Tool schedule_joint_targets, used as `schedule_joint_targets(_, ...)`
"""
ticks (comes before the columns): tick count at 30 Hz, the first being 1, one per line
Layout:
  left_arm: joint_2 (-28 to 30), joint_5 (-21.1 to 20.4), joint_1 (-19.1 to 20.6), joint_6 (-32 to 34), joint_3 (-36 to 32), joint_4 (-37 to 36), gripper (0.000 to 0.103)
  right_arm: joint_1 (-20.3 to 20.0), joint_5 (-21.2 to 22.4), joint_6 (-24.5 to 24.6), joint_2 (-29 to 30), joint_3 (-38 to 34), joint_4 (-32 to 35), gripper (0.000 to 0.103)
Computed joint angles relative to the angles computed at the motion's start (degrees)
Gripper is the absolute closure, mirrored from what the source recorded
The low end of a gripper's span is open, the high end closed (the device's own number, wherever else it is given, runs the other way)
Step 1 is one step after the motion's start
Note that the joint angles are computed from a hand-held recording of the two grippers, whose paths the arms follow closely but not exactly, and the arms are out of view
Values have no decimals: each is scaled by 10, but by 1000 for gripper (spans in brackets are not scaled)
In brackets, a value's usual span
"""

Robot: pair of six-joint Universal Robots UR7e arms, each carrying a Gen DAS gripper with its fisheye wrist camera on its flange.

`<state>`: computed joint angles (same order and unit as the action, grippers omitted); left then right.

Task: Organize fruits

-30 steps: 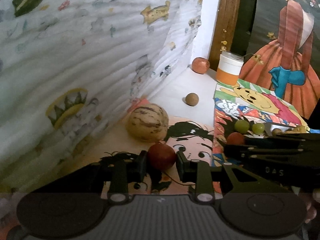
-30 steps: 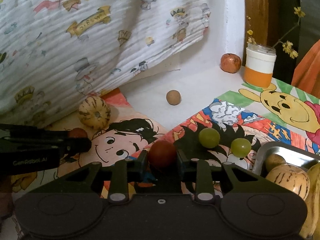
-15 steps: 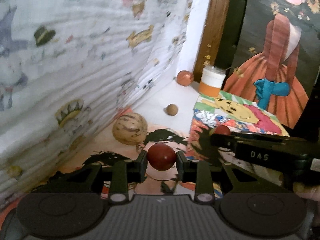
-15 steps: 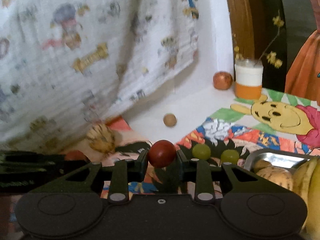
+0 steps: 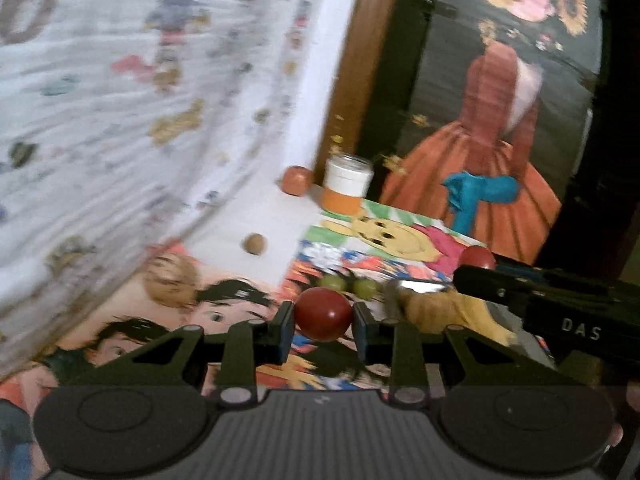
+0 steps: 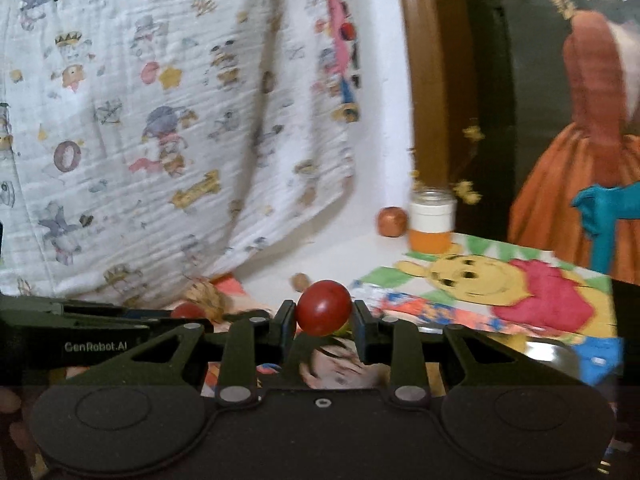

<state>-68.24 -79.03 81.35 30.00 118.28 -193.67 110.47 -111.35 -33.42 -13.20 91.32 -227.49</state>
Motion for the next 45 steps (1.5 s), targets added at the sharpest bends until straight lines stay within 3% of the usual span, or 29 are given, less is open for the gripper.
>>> schedule_joint_targets(8, 28, -2, -30, 9, 21, 14, 69, -39, 20, -26, -38, 114, -107, 71)
schedule_joint_targets(14, 72, 18, -45, 22, 16, 14, 69, -81, 55, -15, -49, 151, -121, 71)
schedule_joint_targets(20, 102, 39, -53, 43, 8, 10, 69, -113, 80, 29, -56, 169, -119, 69)
schedule_joint_targets(31, 115, 45, -54, 57, 4, 12, 69, -116, 74, 43, -54, 172, -120, 67)
schedule_joint_targets(35, 110, 42, -54, 52, 6, 10, 68, -111, 66, 47, -54, 173, -126, 60)
schedule_joint_targets(37, 105, 39, -54, 53, 9, 10, 66, -108, 61, 49, -54, 175, -131, 57)
schedule_joint_targets(40, 97, 38, -54, 51, 18, -2, 48, -100, 49, 53, -55, 178, -139, 49)
schedule_joint_targets(45, 76, 30, -54, 33, 32, -14, 39, -80, 23, 49, -59, 190, -162, 34)
